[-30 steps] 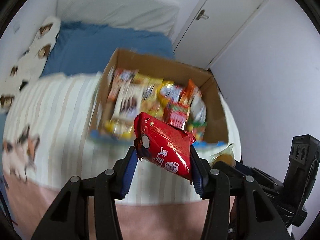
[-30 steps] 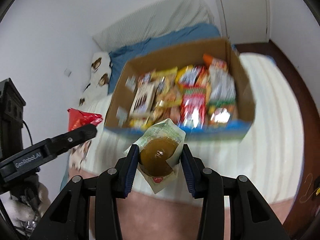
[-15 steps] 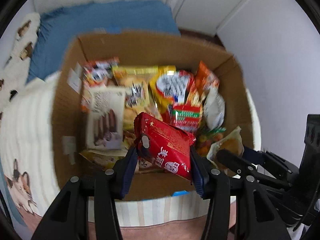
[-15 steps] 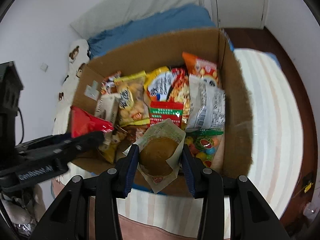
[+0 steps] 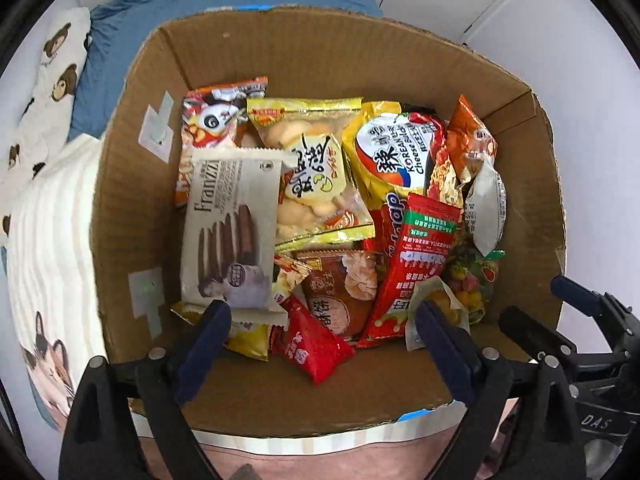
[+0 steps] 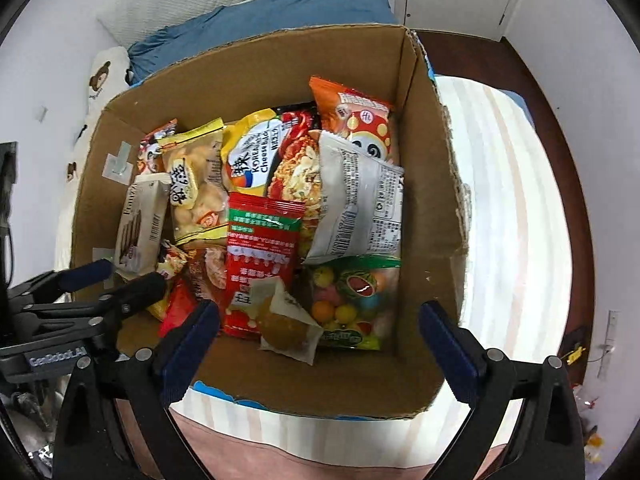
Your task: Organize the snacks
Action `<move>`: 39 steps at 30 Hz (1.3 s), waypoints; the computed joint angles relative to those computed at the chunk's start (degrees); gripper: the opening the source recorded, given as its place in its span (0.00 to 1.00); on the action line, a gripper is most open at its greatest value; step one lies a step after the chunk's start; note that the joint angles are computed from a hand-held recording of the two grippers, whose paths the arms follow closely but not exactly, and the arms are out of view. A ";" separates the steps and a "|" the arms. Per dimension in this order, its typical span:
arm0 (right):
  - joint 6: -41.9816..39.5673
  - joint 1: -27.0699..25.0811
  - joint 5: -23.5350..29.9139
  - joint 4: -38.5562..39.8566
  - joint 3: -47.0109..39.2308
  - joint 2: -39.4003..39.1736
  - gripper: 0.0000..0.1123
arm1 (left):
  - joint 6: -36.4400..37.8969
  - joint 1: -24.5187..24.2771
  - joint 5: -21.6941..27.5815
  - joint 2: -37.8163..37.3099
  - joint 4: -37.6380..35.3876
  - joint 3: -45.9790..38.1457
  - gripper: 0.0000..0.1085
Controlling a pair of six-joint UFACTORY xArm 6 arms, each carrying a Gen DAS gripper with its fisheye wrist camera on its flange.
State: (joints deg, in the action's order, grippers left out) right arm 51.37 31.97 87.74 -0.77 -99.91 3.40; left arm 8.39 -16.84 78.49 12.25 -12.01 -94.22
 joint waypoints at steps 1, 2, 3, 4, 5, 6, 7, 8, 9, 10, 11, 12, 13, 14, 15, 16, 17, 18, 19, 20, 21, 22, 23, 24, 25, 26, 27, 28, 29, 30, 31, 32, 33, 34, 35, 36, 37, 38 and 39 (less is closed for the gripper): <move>0.14 0.26 0.68 -0.58 -0.66 0.39 0.90 | 0.18 -0.16 -0.35 -0.36 0.12 0.32 0.89; 0.21 0.16 0.71 -0.76 -0.43 0.27 0.90 | 0.32 -0.22 -0.89 -0.88 0.08 0.84 0.89; 0.30 0.28 0.92 -0.96 -0.50 0.31 0.90 | 0.35 -0.26 -1.35 -1.39 0.23 1.26 0.89; 0.30 0.34 1.00 -1.05 -0.50 0.23 0.91 | 0.35 -0.49 -2.08 -2.06 0.68 1.94 0.89; 0.55 0.46 1.03 -1.28 -0.37 0.02 0.91 | 0.13 -0.87 -2.56 -2.19 1.38 1.71 0.90; 0.67 0.65 1.19 -1.71 -0.48 0.07 0.91 | 0.12 -1.03 -3.05 -2.67 1.96 2.14 0.91; 0.79 0.89 1.40 -2.11 -0.66 0.04 0.91 | -0.20 -1.37 -3.33 -3.13 2.47 2.52 0.92; 1.03 0.99 1.14 -2.20 -0.81 0.31 0.91 | -0.18 -1.28 -3.41 -3.59 2.44 2.82 0.92; 1.41 1.08 0.87 -2.37 -0.49 0.07 0.91 | -0.33 -1.26 -3.34 -3.92 2.26 2.96 0.92; 1.72 1.28 0.98 -2.73 -0.55 -0.09 0.91 | -0.60 -1.45 -3.38 -4.58 2.28 3.43 0.92; 1.85 1.29 0.95 -2.96 -0.29 -0.39 0.91 | -0.58 -1.31 -3.36 -4.57 2.23 3.10 0.92; 2.06 1.39 0.98 -3.28 -0.24 -0.60 0.91 | -0.62 -1.28 -3.47 -4.90 2.27 3.16 0.92; 2.19 1.54 0.94 -3.58 -0.21 -0.83 0.91 | -0.64 -1.17 -3.40 -5.01 2.42 2.87 0.92; 2.30 1.68 0.99 -3.78 -0.21 -1.02 0.91 | -0.37 -0.79 -3.54 -4.73 2.40 2.38 0.92; 2.42 1.85 1.18 -4.12 -0.34 -1.19 0.91 | -0.29 -0.65 -3.81 -4.29 2.31 1.98 0.92; 2.71 2.13 1.31 -4.61 -0.40 -1.46 0.91 | -0.36 -0.60 -4.02 -4.78 2.35 2.24 0.92; 2.97 2.42 1.38 -5.03 -0.50 -1.71 0.91 | -0.22 -0.44 -4.10 -5.14 2.35 2.25 0.92; 3.17 2.67 1.39 -5.41 -0.54 -1.97 0.91 | -0.08 -0.41 -4.52 -5.58 2.34 2.69 0.92; 3.54 3.01 1.24 -5.89 -0.44 -2.41 0.91 | -0.07 -0.48 -5.00 -6.08 2.34 3.21 0.92; 3.83 3.28 0.95 -6.30 -0.20 -2.82 0.91 | 0.29 -0.30 -5.60 -7.14 1.86 4.17 0.92; 4.45 3.84 0.97 -7.00 -0.07 -3.42 0.91 | 0.68 -0.16 -6.04 -8.07 1.64 5.05 0.92; 5.09 4.33 1.18 -7.73 -0.17 -3.77 0.91 | 0.91 -0.10 -6.47 -8.97 1.86 5.84 0.92; 5.68 5.00 1.63 -8.75 -0.54 -3.98 0.91 | 1.05 -0.11 -7.39 -10.39 2.32 7.30 0.92; 6.13 5.93 2.36 -10.05 -1.15 -4.11 0.91 | 1.17 -0.06 -8.24 -11.48 2.40 8.52 0.92; 6.72 6.99 3.05 -11.40 -1.64 -4.39 0.91 | 1.18 0.02 -9.17 -12.84 2.56 9.88 0.92; 7.16 7.75 3.36 -12.20 -1.89 -4.74 0.91 | 1.04 0.09 -10.34 -14.65 2.96 11.56 0.92; 7.68 8.61 3.60 -12.88 -2.11 -5.12 0.91 | 1.01 0.17 -11.23 -16.04 3.17 12.89 0.92; 8.36 9.67 4.02 -13.77 -2.56 -5.43 0.91 | 0.83 0.21 -12.18 -17.44 3.48 14.24 0.92; 8.91 10.64 4.47 -14.69 -3.00 -5.66 0.91 | 0.83 0.39 -13.31 -19.42 3.69 15.99 0.92; 9.33 11.70 5.00 -15.70 -3.48 -5.88 0.91 | 0.85 0.59 -13.92 -20.79 3.74 17.00 0.92; 10.12 13.04 5.64 -17.01 -4.05 -6.12 0.91 | 0.85 0.80 -14.58 -22.46 3.66 18.29 0.92; 10.85 14.09 6.05 -18.00 -4.42 -6.39 0.91 | 1.00 1.01 -15.05 -23.61 3.51 19.21 0.92; 11.58 15.36 6.71 -19.09 -5.10 -6.55 0.91 | 1.07 1.25 -15.62 -25.29 3.43 20.43 0.92; 12.51 16.83 7.44 -20.47 -5.80 -6.74 0.91 | 1.25 1.57 -16.22 -27.21 3.07 21.76 0.92; 13.32 18.18 8.13 -21.77 -6.48 -6.85 0.91 | 1.38 1.74 -16.75 -28.90 2.98 22.90 0.92; 14.03 19.53 8.91 -22.94 -7.21 -6.94 0.91 | 1.51 1.92 -17.13 -30.39 3.04 23.83 0.92; 14.95 21.08 9.75 -24.09 -7.98 -7.07 0.91 | 1.89 2.27 -17.29 -31.92 2.71 24.67 0.92; 16.02 22.88 10.75 -25.47 -8.85 -7.19 0.91 | 2.30 2.61 -17.51 -33.59 2.26 25.65 0.92; 16.40 23.77 11.30 -26.23 -9.63 -6.93 0.91 | 2.46 2.88 -17.79 -35.34 2.07 26.75 0.92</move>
State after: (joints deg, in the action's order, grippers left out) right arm 67.78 55.74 99.04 -26.99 -109.55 -3.53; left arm 10.85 -13.96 60.70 -23.09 -9.94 -67.47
